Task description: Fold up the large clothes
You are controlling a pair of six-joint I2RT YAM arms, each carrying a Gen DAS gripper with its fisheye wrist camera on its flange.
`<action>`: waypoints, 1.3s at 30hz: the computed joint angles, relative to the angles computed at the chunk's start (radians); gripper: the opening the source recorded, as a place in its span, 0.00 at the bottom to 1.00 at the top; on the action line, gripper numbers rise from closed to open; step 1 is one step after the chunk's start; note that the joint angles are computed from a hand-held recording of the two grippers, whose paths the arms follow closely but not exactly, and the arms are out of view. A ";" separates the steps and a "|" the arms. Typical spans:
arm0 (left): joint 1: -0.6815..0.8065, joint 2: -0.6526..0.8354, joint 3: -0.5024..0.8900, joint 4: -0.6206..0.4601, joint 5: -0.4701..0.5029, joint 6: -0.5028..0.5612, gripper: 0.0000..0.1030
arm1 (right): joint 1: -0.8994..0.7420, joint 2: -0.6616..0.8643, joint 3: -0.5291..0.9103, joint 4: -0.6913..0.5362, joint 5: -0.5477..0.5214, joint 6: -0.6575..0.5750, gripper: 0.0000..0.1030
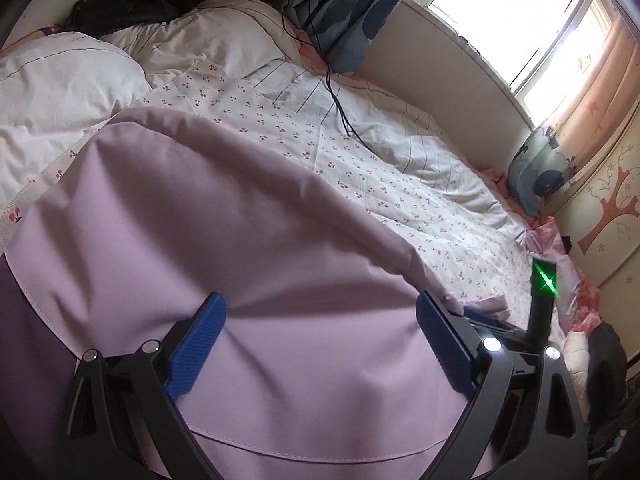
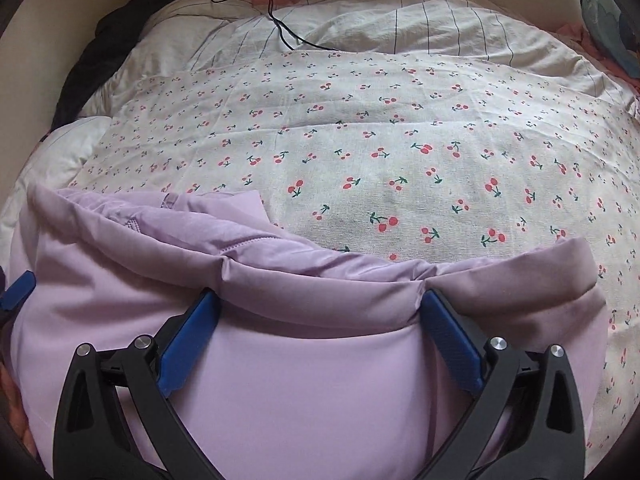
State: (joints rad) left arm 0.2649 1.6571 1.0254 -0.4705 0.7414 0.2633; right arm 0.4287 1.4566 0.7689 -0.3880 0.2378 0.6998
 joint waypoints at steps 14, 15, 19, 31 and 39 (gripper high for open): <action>0.068 0.067 0.061 0.015 0.104 -0.130 0.89 | 0.091 0.354 0.381 -0.056 0.033 -0.048 0.94; 0.078 0.074 0.070 0.016 0.120 -0.142 0.89 | 0.070 0.398 0.403 -0.040 0.020 -0.043 0.94; 0.087 0.095 0.093 0.052 0.103 -0.221 0.89 | 0.002 0.493 0.491 -0.070 -0.069 -0.026 0.94; 0.062 -0.007 0.085 -0.095 -0.068 0.017 0.90 | 0.206 -0.349 0.066 -0.461 0.297 0.134 0.94; 0.031 0.029 0.015 0.036 -0.258 0.133 0.93 | -0.190 -0.262 -0.230 -0.062 -0.023 -0.012 0.94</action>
State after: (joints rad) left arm 0.2963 1.6864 1.0406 -0.4346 0.4832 0.3958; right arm 0.2388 1.1945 0.5392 -0.4500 0.2150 0.6874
